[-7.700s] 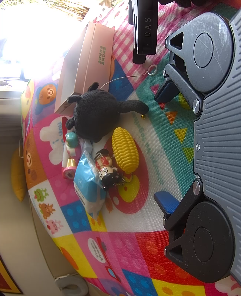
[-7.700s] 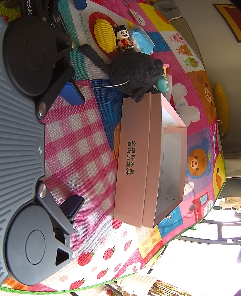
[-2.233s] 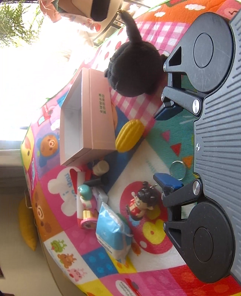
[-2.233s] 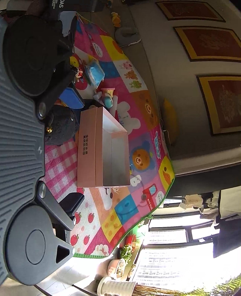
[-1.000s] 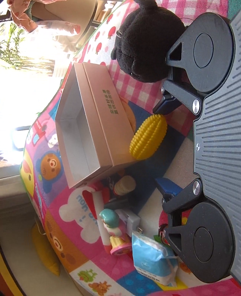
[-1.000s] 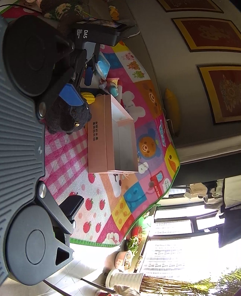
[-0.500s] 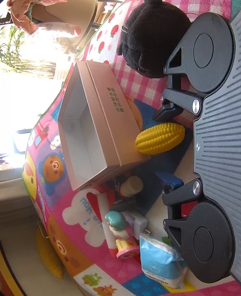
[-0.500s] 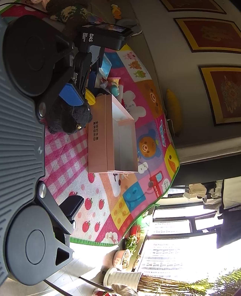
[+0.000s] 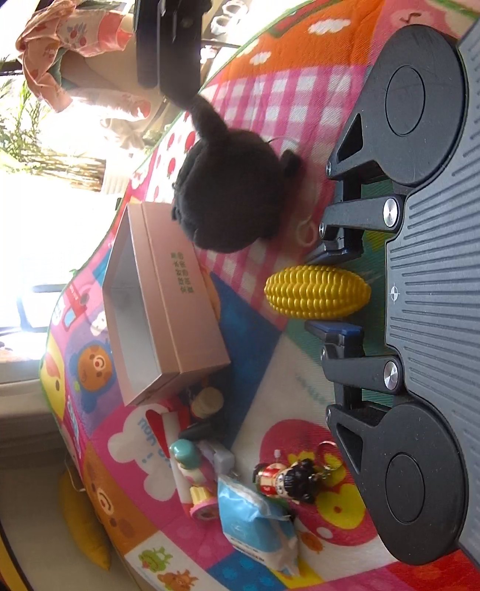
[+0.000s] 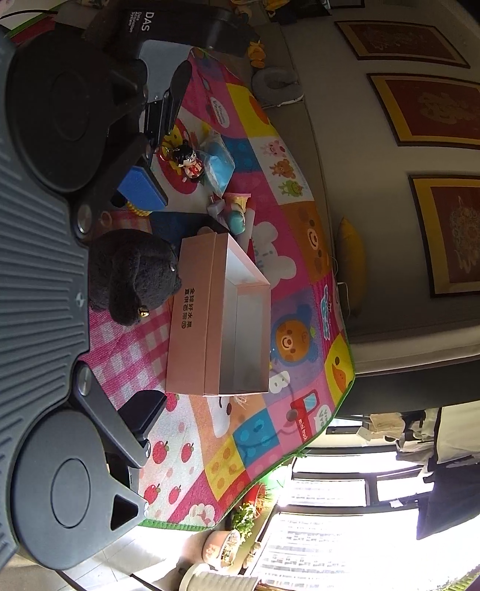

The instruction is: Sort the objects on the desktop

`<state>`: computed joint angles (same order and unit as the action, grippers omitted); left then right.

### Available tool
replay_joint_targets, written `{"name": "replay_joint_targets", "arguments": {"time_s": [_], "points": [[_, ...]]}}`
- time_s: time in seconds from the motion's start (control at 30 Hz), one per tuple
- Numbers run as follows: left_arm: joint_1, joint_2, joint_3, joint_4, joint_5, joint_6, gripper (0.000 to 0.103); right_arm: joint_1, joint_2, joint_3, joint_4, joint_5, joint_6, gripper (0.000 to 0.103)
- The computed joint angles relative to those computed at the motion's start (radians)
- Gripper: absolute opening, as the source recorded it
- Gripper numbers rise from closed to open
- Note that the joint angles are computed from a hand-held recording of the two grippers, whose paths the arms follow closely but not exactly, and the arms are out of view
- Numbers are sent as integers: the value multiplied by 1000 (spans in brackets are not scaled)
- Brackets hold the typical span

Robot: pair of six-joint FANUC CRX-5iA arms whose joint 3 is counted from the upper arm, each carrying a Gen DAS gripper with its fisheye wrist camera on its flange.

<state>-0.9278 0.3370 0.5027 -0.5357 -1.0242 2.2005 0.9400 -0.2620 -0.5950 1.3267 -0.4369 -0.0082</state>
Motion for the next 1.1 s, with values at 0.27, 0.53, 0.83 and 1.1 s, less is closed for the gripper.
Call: {"name": "replay_joint_targets", "arguments": {"time_s": [0.27, 0.53, 0.83, 1.1], "points": [[-35, -37, -25, -98, -94, 86, 59, 22, 28, 17, -36, 13, 23, 103], [-56, -60, -36, -164, -192, 145, 86, 68, 26, 20, -145, -60, 108, 103], [-46, -34, 1, -200, -188, 199, 73, 98, 48, 32, -259, -110, 138, 103], [-12, 18, 50, -186, -124, 162, 35, 107, 69, 42, -307, -123, 148, 103]]}}
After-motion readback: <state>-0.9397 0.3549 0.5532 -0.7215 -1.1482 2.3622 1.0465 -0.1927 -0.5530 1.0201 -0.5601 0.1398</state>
